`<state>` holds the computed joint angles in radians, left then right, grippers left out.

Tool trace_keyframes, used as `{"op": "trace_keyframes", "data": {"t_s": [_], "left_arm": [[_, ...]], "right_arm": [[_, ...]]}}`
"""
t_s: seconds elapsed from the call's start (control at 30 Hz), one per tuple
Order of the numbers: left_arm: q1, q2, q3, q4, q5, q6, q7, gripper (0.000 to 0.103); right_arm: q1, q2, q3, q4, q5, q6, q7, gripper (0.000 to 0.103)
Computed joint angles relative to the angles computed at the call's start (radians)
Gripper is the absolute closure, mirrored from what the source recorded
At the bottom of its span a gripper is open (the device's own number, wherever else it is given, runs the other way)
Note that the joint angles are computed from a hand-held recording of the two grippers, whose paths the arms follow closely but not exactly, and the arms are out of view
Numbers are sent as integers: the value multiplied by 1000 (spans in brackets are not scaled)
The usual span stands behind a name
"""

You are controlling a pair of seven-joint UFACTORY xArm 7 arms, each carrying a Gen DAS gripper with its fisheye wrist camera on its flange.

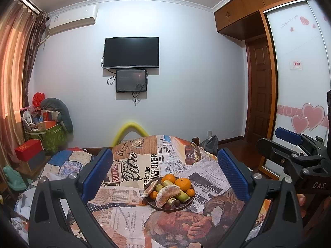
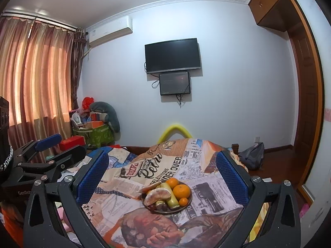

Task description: Organize fruits

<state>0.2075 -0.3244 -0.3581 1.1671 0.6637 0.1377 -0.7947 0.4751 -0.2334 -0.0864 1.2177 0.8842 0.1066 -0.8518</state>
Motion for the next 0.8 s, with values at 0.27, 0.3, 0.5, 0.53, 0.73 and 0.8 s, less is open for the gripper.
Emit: {"op": "trace_keyframes", "data": {"t_s": [0.27,0.3,0.5,0.53,0.73,0.8], "left_arm": [[-10,8,4,6,-3,-3,5,0],[-10,9,3,7,-2,-4,4,0],[-14,10,8,5,-2,-6,7,0],[-14,10,7,5,-2,-6,7,0],[-15,9,9,4,-5,-8,8,0],[-15,9,9,5,-5,-8,9,0]], "right_arm": [[-1,-2,-1,0,-3,2,1,0],[-1,-2,0,0,-3,2,1,0],[-5,0,1,3,-12,2,6,0],[-3,-1,0,4,-10,5,4,0],[-3,-2,1,2,-13,1,7,0],[-3,-2,1,1,-14,0,8,0]]}}
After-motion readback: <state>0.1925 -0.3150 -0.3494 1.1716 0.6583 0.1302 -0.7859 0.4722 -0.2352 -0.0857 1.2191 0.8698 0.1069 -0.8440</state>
